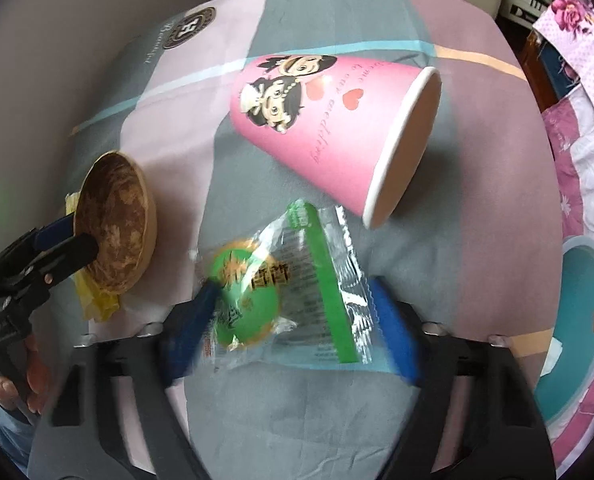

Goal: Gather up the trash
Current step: 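Grasp the green-wrapped snack packet with the right tool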

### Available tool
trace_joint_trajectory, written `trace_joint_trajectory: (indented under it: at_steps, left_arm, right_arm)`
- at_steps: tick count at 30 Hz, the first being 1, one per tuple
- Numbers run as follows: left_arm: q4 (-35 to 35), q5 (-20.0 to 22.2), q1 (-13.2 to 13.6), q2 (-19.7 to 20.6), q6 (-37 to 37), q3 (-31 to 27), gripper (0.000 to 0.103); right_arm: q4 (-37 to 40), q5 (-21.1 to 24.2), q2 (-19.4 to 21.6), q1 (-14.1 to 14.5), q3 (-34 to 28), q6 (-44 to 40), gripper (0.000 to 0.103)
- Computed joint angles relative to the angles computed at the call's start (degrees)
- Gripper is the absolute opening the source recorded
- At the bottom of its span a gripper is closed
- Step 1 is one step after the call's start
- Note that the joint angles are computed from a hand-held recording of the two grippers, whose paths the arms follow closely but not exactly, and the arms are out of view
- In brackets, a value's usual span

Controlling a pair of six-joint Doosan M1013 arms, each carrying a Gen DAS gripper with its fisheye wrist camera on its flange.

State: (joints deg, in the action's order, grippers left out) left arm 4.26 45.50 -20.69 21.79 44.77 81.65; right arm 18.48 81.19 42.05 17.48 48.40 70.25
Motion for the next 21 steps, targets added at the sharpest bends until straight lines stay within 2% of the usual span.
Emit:
trace_joint_trajectory:
  at_steps: [4,9,13,15,21]
  left_arm:
    - [0.6,0.3,-0.4,0.0,-0.8,-0.2,0.082]
    - [2.1,0.8,-1.1,-0.1,-1.4,-1.2,0.082]
    - [4.8,3.6,-2.2,1.0,1.5,-4.1,0.083]
    - [4.9,4.5,-2.5,2.0,7.2,-6.2,0.089]
    - [6.7,10.0,-3.4,6.5,26.0,-14.1,0.090]
  right_arm:
    - [0.9,0.1,-1.2,-0.1,1.7,-0.7,0.059]
    - [2.1,-1.1,-2.8,-0.9,3.2,-1.0,0.059]
    - [2.4,-2.1,-4.1,-2.2,3.6,-1.2,0.059]
    - [1.9,-2.5,-4.7,-2.7,4.0,-1.2,0.059]
    - [-0.6,-1.6,-4.8,-4.4,2.9,-0.2,0.060]
